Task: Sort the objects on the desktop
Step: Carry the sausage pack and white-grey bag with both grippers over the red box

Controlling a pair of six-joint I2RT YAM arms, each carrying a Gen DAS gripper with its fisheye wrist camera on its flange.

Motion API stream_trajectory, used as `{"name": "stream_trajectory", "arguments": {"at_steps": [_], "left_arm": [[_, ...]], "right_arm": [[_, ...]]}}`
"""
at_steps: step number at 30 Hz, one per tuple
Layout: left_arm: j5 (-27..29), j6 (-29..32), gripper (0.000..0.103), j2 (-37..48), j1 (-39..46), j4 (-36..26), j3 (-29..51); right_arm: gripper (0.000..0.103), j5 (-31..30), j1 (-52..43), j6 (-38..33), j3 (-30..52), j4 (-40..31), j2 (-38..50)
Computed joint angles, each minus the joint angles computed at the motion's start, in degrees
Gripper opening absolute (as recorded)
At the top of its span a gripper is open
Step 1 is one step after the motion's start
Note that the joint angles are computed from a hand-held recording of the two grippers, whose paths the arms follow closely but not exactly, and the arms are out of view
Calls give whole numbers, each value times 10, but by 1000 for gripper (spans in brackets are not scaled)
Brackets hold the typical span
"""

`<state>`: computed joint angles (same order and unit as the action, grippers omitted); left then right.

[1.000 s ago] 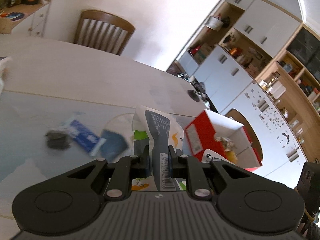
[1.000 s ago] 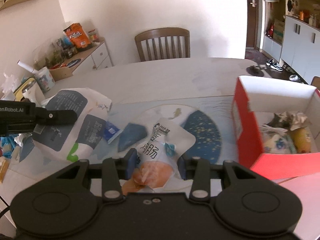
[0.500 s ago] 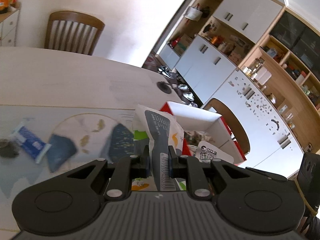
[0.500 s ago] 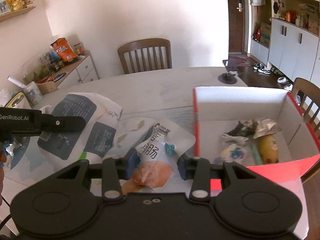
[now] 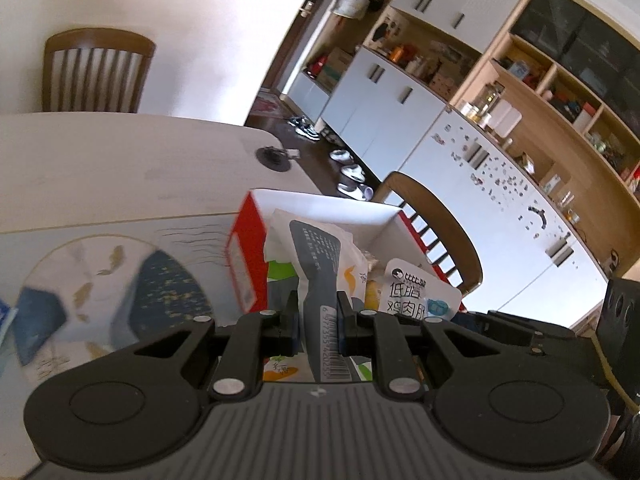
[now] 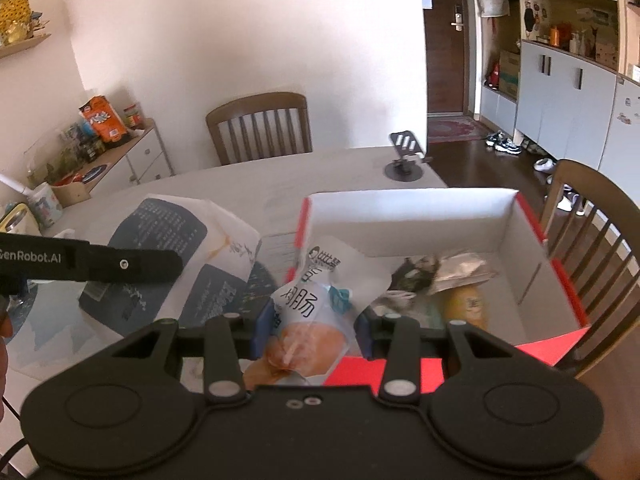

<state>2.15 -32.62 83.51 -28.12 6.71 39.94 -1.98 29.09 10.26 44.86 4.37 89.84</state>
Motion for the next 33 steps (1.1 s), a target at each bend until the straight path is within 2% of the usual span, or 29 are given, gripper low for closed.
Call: {"name": "stream_trajectory", "arguments": {"at_steps": [11,12,13,14,17,19,24,33], "left_arm": [[-21,23,15,137,-40,-15,130],[-23,26,15,149,-42,-18,141],[-26,29,15,159,-43,-21,151],[-30,31,15,173,-46,-26,166],[-40,45,15,213,-46,-43,206],[-41,49,15,236,-46,-53,229],[-54,74,15,298,-41,-84,296],[-43,106,15,409,-31,-164,442]], "right_arm": [[40,-37,-90,-58,19,1,24],[34,-40,-95,-62,23,1,29],[18,-46,-103,-65,29,0,35],[14,-56,-111,-70,36,-4,42],[13,-59,-125,-82,57,0,74],[6,-59,-133,-86,80,-7,106],[7,-71,-153,-93,110,-17,145],[14,-80,-173,-105,118,-25,165]]}}
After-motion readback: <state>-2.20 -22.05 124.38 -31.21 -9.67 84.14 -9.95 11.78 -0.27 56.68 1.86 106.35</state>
